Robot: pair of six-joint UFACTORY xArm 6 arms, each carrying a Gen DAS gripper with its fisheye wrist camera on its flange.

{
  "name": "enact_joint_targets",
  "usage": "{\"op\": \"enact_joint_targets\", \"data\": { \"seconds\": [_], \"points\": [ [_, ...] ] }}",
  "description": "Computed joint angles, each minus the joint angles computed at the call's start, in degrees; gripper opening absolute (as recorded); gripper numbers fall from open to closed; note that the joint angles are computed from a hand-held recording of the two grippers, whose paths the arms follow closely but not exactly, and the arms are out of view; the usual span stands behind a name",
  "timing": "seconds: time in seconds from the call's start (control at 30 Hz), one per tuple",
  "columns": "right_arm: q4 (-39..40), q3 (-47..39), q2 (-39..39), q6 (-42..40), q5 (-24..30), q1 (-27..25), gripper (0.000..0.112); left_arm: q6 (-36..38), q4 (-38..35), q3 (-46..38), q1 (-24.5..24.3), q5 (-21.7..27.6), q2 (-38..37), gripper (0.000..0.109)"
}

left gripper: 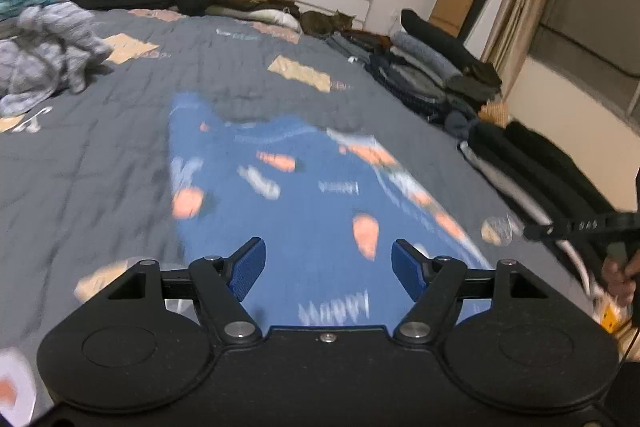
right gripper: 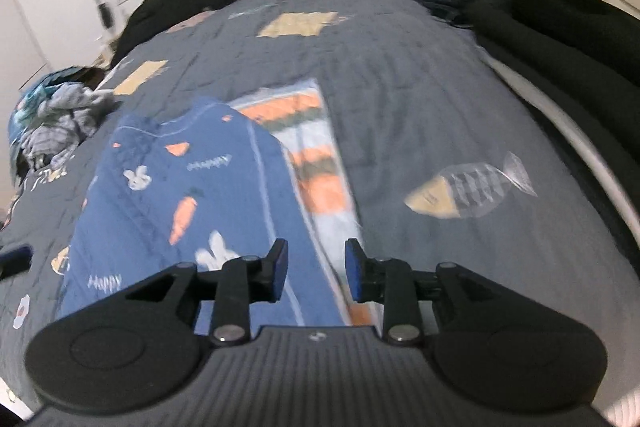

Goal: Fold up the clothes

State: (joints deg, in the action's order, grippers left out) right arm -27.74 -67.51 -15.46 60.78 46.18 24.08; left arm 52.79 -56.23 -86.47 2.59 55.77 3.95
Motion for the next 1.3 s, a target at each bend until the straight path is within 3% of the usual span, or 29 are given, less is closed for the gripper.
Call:
{"op": "enact_joint_targets", "data": {
  "seconds": [0.17, 0.33, 0.53, 0.83, 0.97, 1.13, 1.23, 1.3],
  "points": [
    [3.9, -11.9, 12.7, -8.8, -2.2, -3.4, 0.030, 1.5, -4.6, -3.8, -1.0, 0.4, 5.3, 0.069],
    [6.2, -25.2, 25.6, -16.9, -0.7, -6.0, 0.030, 3.4, 0.3, -3.2, -1.9, -1.7, 5.7, 0.069],
    [10.2, -42.7, 41.4, -23.6, 2.1, -7.8, 0.030, 2.3, -1.1, -4.2, -1.0, -1.2, 6.3, 0.069],
    [11.1, -56.0, 52.3, -29.4, 6.3, -7.7, 0.027, 1.4, -1.5, -6.1, -0.5, -0.2, 7.5, 0.069],
    [7.9, -55.9, 51.8, -33.1, 5.6, -6.2, 0.007, 0.5, -1.3, -6.8, -0.1, -0.6, 8.1, 0.069],
    [1.0, -44.9, 44.2, -38.1, -4.5, -3.6, 0.005, -0.6, -1.4, -7.5, 0.2, -1.0, 8.6, 0.069],
    [4.3, -39.7, 40.0, -48.7, -8.5, -1.2, 0.005, -0.8, -1.2, -7.5, 0.1, -1.2, 8.5, 0.069],
    [12.4, -39.0, 39.1, -57.5, -6.9, 0.6, 0.006, -0.8, -1.0, -7.4, 0.0, -1.3, 8.4, 0.069]
  ]
}}
